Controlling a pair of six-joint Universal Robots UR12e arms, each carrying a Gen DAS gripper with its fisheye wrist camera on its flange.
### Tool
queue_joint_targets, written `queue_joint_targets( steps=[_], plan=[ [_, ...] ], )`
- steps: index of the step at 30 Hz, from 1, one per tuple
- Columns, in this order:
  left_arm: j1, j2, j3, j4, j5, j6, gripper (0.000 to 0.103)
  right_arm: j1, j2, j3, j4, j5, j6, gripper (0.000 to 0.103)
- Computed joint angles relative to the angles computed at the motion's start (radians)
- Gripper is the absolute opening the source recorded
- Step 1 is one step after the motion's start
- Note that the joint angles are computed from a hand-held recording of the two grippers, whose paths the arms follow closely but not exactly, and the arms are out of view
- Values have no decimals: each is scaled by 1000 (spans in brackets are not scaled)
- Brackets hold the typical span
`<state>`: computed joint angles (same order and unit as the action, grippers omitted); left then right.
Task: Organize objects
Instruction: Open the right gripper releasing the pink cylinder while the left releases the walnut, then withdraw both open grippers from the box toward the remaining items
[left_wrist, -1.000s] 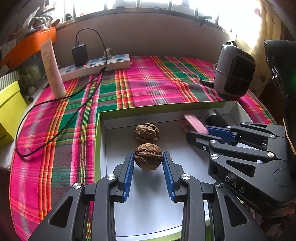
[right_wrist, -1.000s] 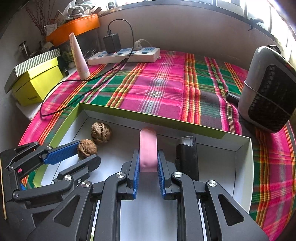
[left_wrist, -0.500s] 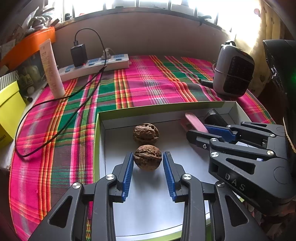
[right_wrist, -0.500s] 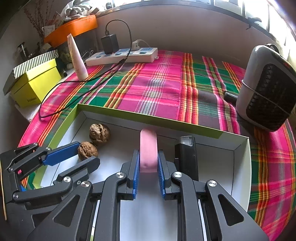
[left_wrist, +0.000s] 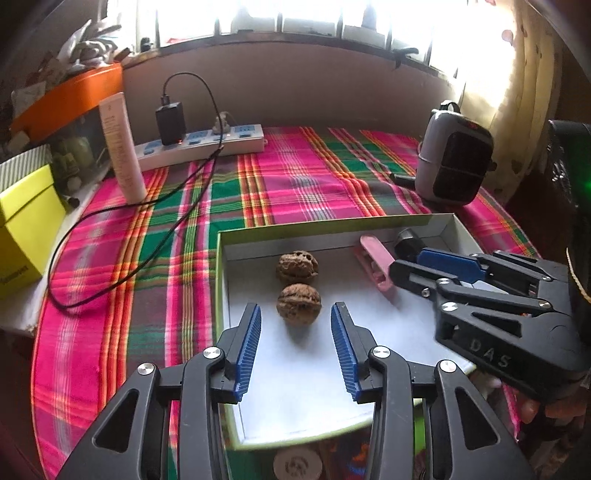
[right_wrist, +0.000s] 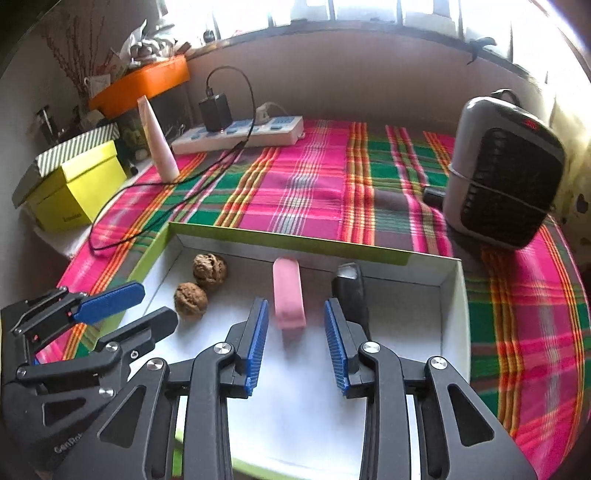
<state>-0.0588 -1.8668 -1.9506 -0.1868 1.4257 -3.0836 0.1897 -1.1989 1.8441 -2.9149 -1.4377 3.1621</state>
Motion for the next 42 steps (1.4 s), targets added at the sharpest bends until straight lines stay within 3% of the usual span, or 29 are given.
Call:
queue_joint_targets(
  steps=[13,22,31,36,40,42],
  plan=[
    [40,110,-155,109,-44,-63,40,5,-118,172,-153,-31,83,33],
    [62,152,-239,141,-110,-53,41,10,-175,266,-182,-100,142,33],
    [88,158,-267,123,-160,-46,43,10,-177,291,-166,-78,139,33],
    [84,137,-246,100,-148,-59,43,4,-176,298,-160,-42,124,33],
    [75,126,-232,90,-147,-47,44,-3,-176,301,-156,-25,123,43],
    [71,121,-226,79,-142,-44,44,-9,-177,305,-157,-20,125,43]
  ],
)
